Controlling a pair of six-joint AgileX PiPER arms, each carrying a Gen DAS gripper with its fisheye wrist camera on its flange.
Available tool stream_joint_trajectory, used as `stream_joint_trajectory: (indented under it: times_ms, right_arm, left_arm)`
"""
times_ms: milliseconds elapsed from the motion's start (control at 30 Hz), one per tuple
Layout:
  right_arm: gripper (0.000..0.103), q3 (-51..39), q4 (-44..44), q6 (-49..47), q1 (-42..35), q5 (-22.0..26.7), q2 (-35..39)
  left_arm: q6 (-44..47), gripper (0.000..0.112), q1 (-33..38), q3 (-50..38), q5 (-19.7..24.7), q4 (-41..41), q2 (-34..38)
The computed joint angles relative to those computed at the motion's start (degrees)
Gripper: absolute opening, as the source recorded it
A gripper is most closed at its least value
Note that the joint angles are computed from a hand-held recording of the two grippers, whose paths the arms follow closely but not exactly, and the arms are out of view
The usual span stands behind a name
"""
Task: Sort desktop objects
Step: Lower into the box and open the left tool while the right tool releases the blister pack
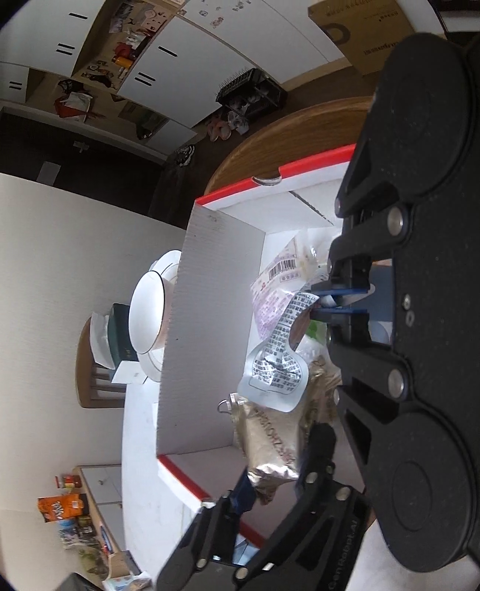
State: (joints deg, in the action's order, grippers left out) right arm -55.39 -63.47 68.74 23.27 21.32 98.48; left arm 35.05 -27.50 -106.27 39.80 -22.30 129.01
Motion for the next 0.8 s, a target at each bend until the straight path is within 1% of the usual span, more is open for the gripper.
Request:
stream_joint_trajectory:
  times_ms: [467,533,600,667,733,800]
  right_arm:
    - [0.007,-1.73,2.6,-4.17,-0.8,-1.15,2.81]
    - [0.007,-1.81,2.7,-4.23,-0.83,-1.08,2.85]
    - [0.008,-1.88,3.86,-5.23,-0.97,-1.24,2.9]
    - [0.01,-1.88,4.0,-5.09,-0.94,-1.03,2.87]
    - [0.012,-1.58,3.94,-5.06,-0.94,-1.04,2.62]
    - [0.014,-1.5,4.87,-5.81,-1.04,-1.0,2.36]
  left_arm:
    - [-4.54,0.054,-0.47,-9.03,6.07,4.47,5.02]
    - [-5.21,0.054,-0.51,-11.03,7.59,5.06,5.95]
    - [-5.74,0.055,-0.38,-14.03,10.27,5.43,7.37]
    - [-6.03,0.057,-0.3,-15.95,11.98,5.97,8.27]
    - [-5.74,0.063,-0.08,-16.01,12.32,5.84,8.29]
    - [-5.59,0.064,0.24,-15.91,12.6,5.53,8.28]
